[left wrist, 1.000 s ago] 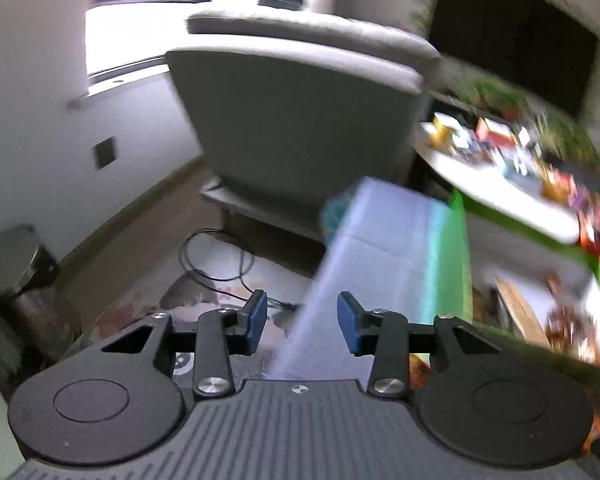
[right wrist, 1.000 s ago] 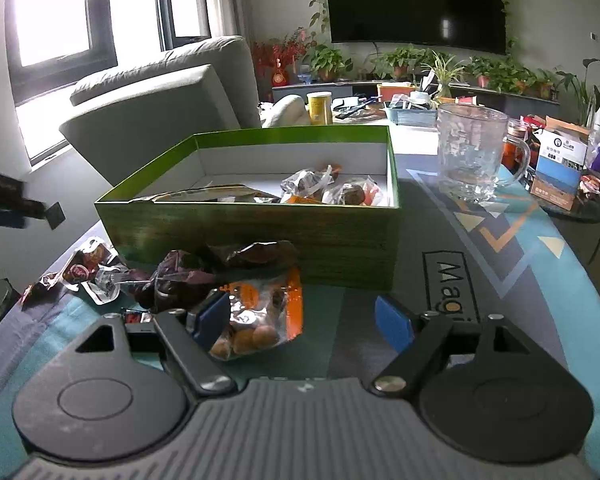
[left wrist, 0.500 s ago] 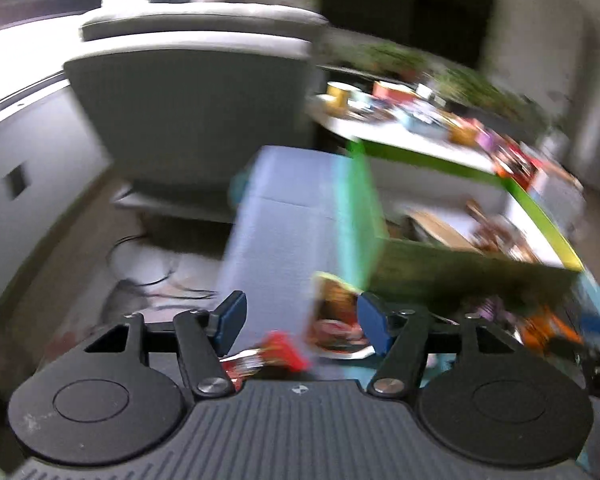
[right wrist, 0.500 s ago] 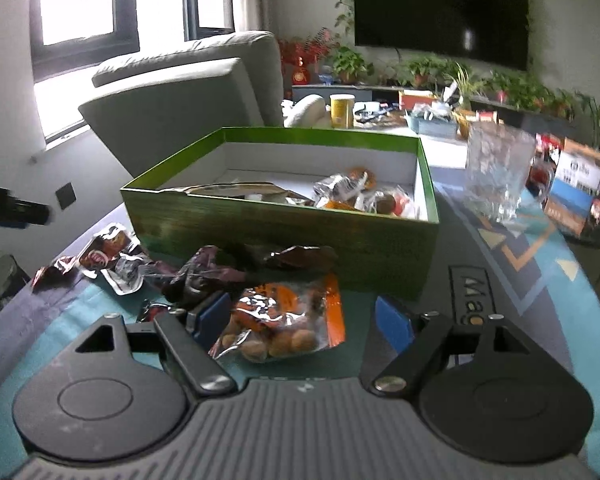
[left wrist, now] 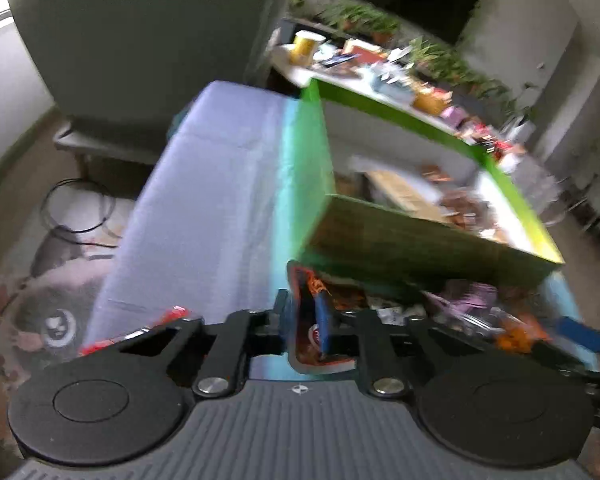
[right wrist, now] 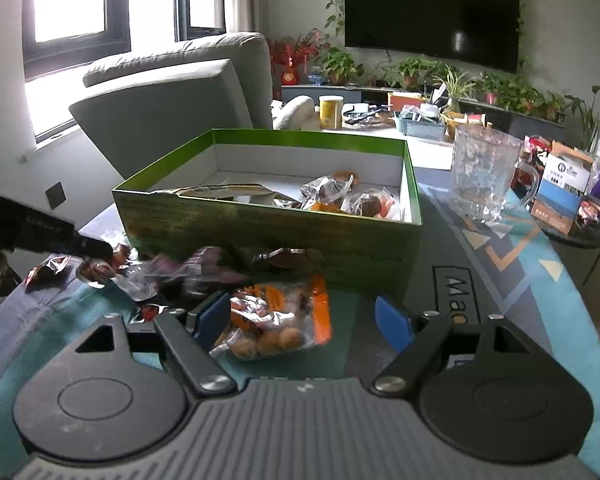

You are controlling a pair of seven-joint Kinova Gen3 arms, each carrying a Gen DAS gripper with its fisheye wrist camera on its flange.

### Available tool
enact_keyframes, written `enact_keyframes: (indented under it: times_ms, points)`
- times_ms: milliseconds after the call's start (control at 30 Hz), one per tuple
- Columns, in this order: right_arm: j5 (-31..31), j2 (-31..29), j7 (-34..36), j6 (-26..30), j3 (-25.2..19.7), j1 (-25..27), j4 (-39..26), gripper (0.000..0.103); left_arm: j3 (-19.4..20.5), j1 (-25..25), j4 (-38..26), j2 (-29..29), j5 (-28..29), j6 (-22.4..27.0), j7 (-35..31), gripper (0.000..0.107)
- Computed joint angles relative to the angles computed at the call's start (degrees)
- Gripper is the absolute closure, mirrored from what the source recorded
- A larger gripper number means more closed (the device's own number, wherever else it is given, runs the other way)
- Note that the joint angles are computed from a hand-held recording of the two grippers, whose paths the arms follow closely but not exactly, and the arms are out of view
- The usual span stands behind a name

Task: Organize snacks
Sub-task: 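Carry the pink candy packet into the green box and open the left tool, then lift the orange-labeled nut bag over the green box and open the right tool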

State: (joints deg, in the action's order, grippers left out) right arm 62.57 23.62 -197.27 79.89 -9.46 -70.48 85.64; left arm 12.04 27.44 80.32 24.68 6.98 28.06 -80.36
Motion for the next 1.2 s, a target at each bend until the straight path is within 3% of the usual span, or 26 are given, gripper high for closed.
enact_keyframes:
  times_ms: [67,200,333,467,567,700,800,967,1133,1200]
  points:
    - [0.17,-0.08,-0.10,-0.25,-0.08,-0.05,0.26,0.030,0.62,0.53,3.64,-2.71,-0.50,-3.77,-1.30,0.102]
    - [0.30,-0.33,-0.64,0.25,-0.25,-0.38,1.00,0.030,5.78,-2.52,9.06,-7.27,2.98,-8.57,-7.64,0.107]
    - [0.18,-0.96,-3.12,0.82,-0.61,-0.60,2.22,0.029,0.71,3.99,11.27,-10.95,-2.19,-11.81,-4.47,0.107]
    - [0.28,-1.43,-4.47,1.10,-1.35,-0.77,3.23,0.029,-0.06,5.82,11.42,-12.61,-5.19,-13.75,-2.65,0.107]
    - [-0.25,-1.88,-4.76,-0.16,-2.01,-0.20,4.21,0.029,-5.14,11.52,11.71,-13.59,-11.69,-15.18,3.56,0.107]
    - [-0.90,-1.95,-5.66,-2.23,-2.12,0.78,4.81,0.029,-8.81,15.82,10.61,-13.31,-18.29,-15.84,10.98,0.107]
    - [-1.40,-2.42,-4.61,-6.97,-2.41,2.63,5.18,0.029,-9.73,17.09,9.58,-12.84,-21.46,-15.65,14.55,0.107]
    - [-1.92,-0.16,-1.37,-9.26,-1.02,3.28,2.65,0.030,-9.75,17.64,7.33,-11.33,-24.23,-14.92,17.95,0.107]
    - [-2.88,2.13,-0.42,-6.25,1.18,2.37,-0.47,0.030,-11.40,19.04,4.68,-9.51,-26.13,-14.10,21.71,0.107]
    - [-2.32,2.20,-0.42,-5.59,1.69,1.64,-0.08,0.042,-11.55,19.08,3.48,-8.62,-26.51,-13.59,22.50,0.107]
